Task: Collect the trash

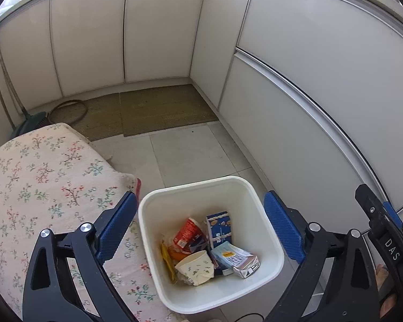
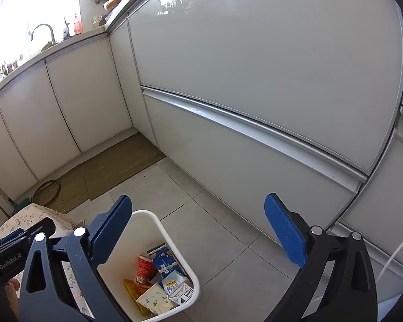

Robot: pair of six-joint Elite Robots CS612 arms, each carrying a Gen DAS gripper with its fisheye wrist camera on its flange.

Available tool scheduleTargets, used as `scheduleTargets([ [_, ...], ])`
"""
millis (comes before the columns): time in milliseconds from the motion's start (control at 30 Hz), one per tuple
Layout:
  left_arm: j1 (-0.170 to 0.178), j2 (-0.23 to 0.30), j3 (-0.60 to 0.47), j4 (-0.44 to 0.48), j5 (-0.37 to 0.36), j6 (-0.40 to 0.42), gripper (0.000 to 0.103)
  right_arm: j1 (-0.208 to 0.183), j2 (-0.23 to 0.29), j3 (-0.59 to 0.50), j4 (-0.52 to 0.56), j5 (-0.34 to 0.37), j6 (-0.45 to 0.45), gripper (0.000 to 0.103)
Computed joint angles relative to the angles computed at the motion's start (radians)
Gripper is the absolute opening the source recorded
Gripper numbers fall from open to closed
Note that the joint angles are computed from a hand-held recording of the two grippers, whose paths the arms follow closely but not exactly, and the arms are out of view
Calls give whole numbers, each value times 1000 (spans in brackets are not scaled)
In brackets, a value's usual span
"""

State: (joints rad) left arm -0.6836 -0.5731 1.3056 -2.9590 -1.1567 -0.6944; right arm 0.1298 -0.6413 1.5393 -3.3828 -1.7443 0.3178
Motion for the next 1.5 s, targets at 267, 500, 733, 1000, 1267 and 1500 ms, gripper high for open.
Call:
scheduleTargets([
  [267,-11,-71,140,-92,125,8,96,42,-12,28,-47,8,-25,96],
  [500,-26,-119,269,-268,233,-6,96,55,-28,70,-118,65,-12,96],
  [733,-44,-162,394,-476,295,-1,96,74,-39,113,-189,159,1,96],
  [1000,-69,-213,522,-428,379,-67,96,116,-48,157,-221,210,-75,96],
  [1267,-43,-250,611,-333,251,-236,96,156,-41,170,-216,203,-176,96],
  [1500,-42,-233,617,-360,249,-224,96,179,-25,151,-173,168,-229,96],
])
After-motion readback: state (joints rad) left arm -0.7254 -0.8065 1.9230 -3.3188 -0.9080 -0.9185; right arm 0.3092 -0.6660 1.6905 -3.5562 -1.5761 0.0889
